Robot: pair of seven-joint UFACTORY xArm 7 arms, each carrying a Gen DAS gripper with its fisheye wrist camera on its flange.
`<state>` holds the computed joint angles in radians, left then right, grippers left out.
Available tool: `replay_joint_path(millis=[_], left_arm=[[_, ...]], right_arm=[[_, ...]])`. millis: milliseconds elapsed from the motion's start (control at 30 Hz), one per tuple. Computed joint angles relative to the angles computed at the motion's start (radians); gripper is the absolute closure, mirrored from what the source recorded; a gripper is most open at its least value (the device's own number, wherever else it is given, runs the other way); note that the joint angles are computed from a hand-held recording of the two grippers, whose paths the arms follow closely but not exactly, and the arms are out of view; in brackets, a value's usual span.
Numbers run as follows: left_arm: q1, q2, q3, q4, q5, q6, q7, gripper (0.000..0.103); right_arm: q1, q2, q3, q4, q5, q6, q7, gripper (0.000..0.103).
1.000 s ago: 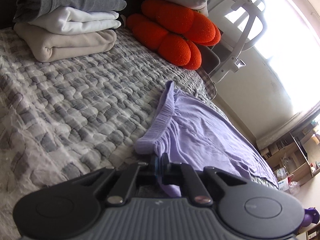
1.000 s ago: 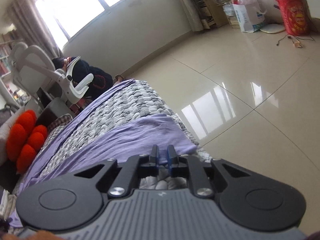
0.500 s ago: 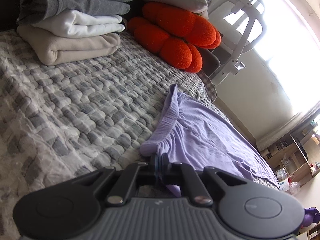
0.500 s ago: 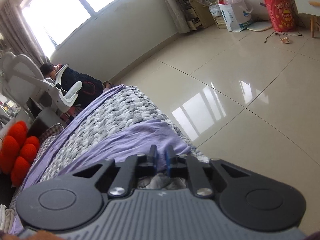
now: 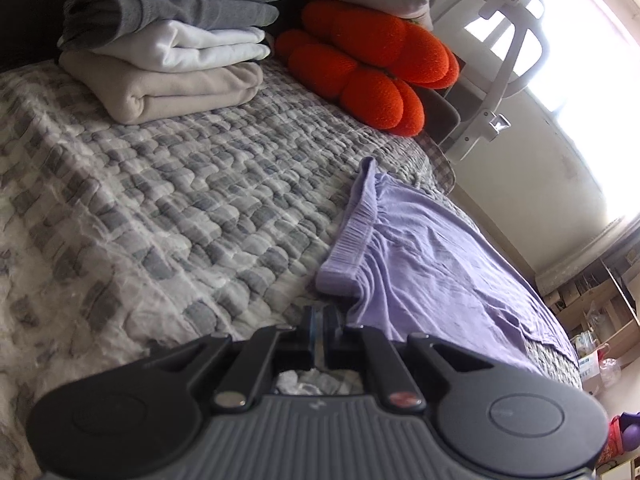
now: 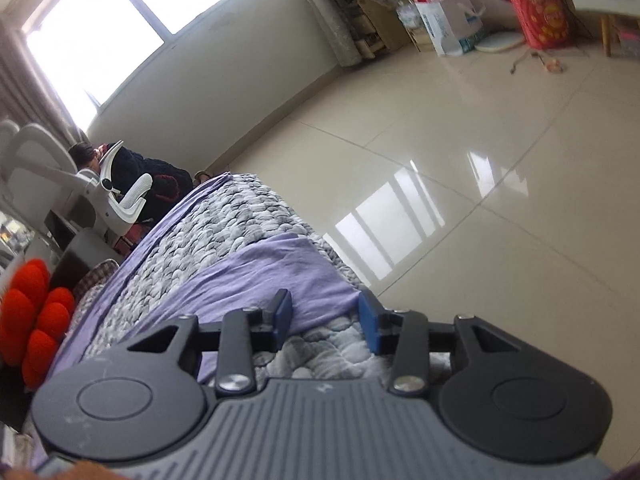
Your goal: Fold clothes
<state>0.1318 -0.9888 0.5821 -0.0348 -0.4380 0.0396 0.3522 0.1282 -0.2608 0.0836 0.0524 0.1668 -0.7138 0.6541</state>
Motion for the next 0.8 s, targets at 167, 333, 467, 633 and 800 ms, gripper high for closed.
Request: replay_joint_path(millis=[167,333,467,633,800], left_arm=[[-0.009,0.010,-0.011,0.018,-0.009,0.009,-0.019,0.099],[-0.109,0.046,0.042,0.045,-0.023,-0.039,-0.045,0.088],[-0.262,0.099,0.152,0.076,-0.013,-0.130,-0.030,0.074],[-0.364,0.162,0.230,0.094,0.043,-0.216,-0.058,0.093],[-0.249,0.146,0.146,0.048,0.104,-0.255,-0.101,0.097]], right_arm=[[0.003,0.009,0.084,0.007,0.143,-0.028,-0.117,0.097],[0.019,0.026,0.093,0.007,0.214,-0.062,-0.156,0.099],[0.039,0.030,0.110,0.008,0.284,-0.074,-0.203,0.099],[0.053,0.048,0.067,0.002,0.226,-0.095,-0.153,0.095],[0.051,0.050,0.048,-0.006,0.179,-0.108,-0.124,0.091]])
